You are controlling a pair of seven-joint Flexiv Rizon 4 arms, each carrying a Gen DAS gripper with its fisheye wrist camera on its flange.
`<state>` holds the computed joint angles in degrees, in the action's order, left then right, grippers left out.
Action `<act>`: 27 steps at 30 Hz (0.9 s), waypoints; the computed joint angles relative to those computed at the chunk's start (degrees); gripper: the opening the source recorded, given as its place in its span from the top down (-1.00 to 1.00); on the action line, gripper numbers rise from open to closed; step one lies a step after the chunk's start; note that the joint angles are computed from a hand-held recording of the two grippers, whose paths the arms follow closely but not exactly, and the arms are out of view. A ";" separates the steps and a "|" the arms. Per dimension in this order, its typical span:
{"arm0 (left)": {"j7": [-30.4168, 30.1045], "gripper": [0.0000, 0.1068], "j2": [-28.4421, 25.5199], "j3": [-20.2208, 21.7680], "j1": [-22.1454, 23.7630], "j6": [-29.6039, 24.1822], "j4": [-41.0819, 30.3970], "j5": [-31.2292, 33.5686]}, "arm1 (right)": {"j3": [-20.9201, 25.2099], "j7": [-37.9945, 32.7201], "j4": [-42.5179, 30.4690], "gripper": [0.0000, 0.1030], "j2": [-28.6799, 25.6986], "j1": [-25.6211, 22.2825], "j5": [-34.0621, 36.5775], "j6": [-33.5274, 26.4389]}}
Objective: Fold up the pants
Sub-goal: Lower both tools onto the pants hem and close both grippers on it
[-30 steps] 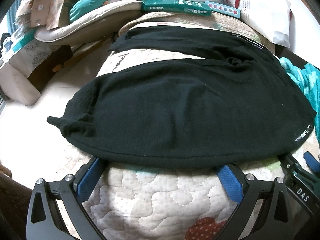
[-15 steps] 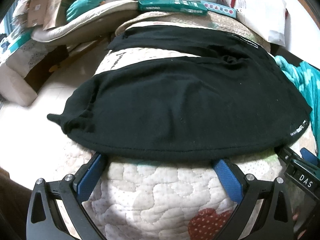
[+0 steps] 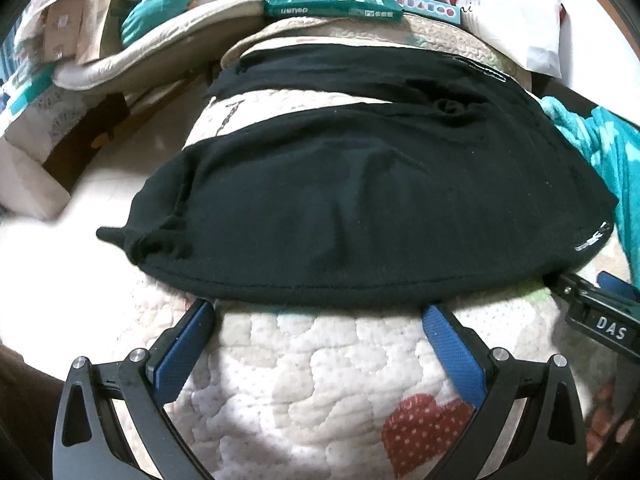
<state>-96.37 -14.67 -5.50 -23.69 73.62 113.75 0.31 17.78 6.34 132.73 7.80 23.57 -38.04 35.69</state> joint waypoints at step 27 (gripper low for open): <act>17.40 -0.93 -6.24 -3.92 5.85 -6.67 -22.51 -16.90 | -6.02 -28.38 -10.32 -0.83 3.43 -9.65 -3.49 11.34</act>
